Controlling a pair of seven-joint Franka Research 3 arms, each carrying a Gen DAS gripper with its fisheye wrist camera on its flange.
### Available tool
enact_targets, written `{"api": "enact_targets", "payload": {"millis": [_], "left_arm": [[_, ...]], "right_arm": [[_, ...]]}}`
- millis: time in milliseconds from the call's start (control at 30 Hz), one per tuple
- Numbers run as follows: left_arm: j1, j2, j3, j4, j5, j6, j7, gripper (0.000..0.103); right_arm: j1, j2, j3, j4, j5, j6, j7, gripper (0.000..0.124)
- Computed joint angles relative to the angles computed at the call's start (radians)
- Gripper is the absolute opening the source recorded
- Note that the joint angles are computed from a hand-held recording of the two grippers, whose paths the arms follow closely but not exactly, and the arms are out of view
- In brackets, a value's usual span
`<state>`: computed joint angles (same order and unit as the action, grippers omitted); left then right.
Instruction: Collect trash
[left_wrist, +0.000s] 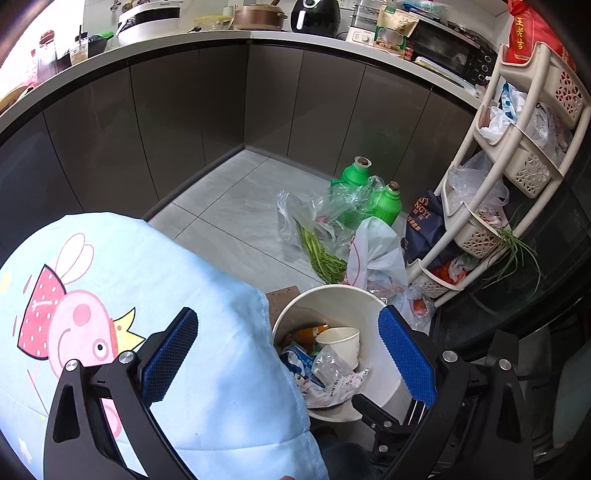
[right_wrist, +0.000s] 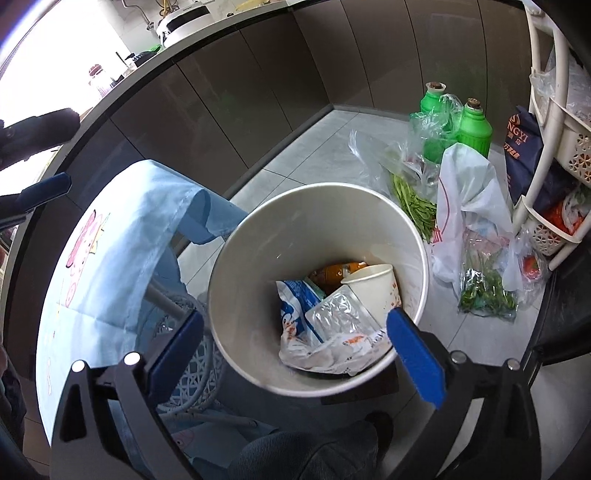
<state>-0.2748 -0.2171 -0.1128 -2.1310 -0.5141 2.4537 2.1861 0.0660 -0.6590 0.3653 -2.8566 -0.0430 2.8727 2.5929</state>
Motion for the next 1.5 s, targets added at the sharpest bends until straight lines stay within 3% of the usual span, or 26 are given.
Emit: {"api": "enact_targets", "payload": {"millis": [233,567,700,1200,1500], "left_arm": [[0.003,-0.049,0.014,-0.02,0.009,0.001,-0.009,0.094],[0.018,-0.231,0.099,-0.083,0.038,-0.025,-0.061,0.094],[0.058,-0.318,0.123,-0.116,0.115,-0.052,-0.117,0.094],[0.169,-0.573,0.264,-0.301,0.303,-0.138,-0.142,0.094],[0.22,-0.65,0.313,-0.347,0.339,-0.148,-0.135,0.094]], "right_arm": [[-0.011,-0.051,0.025,0.036,-0.035,-0.085,0.015,0.099],[0.011,-0.152,0.066,0.194,-0.142,-0.353,0.045,0.1],[0.039,-0.153,0.086,0.292,-0.173,-0.453,0.053,0.1],[0.125,0.039,0.242,0.681,-0.335,-0.823,0.197,0.1],[0.213,0.177,0.279,0.817,-0.454,-0.928,0.243,0.1]]}}
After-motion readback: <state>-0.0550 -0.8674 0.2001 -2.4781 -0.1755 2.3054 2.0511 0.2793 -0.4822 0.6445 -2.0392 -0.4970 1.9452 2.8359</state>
